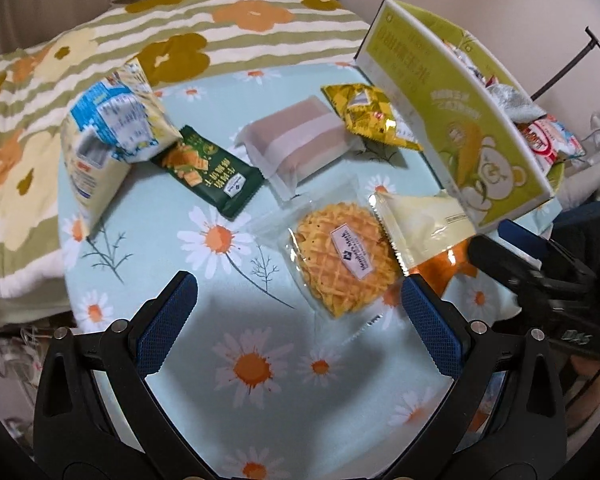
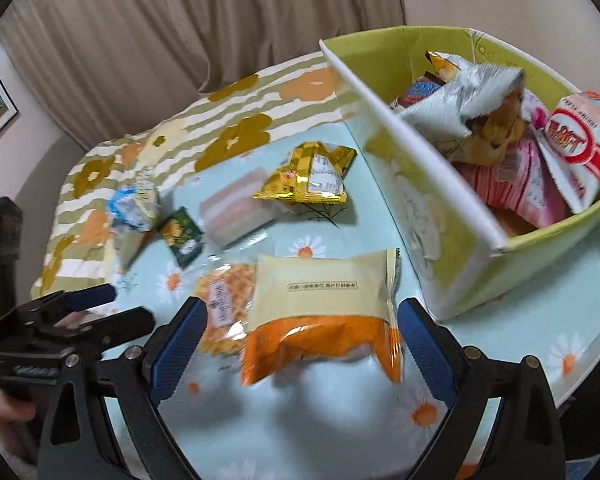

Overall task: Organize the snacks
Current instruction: 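Grasp the cream-and-orange bag with the right gripper while the left grasps the waffle packet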

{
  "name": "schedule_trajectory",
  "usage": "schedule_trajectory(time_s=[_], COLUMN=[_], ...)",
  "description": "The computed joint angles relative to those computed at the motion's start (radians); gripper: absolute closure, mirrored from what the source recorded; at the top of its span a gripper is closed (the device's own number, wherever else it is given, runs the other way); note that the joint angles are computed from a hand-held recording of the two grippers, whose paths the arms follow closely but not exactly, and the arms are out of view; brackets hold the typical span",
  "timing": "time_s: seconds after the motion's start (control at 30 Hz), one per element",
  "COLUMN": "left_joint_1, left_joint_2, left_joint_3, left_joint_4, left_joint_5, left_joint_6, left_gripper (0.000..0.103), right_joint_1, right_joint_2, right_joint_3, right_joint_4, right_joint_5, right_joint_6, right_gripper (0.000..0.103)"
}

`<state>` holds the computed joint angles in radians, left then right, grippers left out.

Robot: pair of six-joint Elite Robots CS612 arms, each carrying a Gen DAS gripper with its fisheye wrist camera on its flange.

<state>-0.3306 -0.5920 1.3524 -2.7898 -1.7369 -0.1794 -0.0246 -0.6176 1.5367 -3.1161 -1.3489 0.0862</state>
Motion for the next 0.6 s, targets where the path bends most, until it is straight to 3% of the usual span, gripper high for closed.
schedule_trajectory(time_s=[0.23,0.37,0.53,0.6], left_joint_1=[-0.008,-0.009,-0.016,-0.020], left_joint_2=[0.024,0.029,0.033,0.035], left_joint_3=[-0.017,-0.017,-0.023,-0.027], left_joint_4=[0.018,0.015,0.017,0.020], left_joint_5=[0.034,0.040,0.053,0.056], left_joint_6=[0.001,-0.018,-0.033,-0.039], left_gripper=[0.002,0.002,0.002,0.002], right_joint_1=[0.011,0.003,-0.003,-0.004], right_joint_2=[0.048,0.064,0.068,0.066], right_joint_3=[-0.030,-0.047,-0.039,-0.036], right_joint_4=[-0.055,-0.024,-0.059,-0.062], right_joint_5=[-0.056,-0.040,-0.021,-0.015], right_joint_6=[0.014,0.028,0.002,-0.016], right_gripper=[0.008,0.008,0.008,0.013])
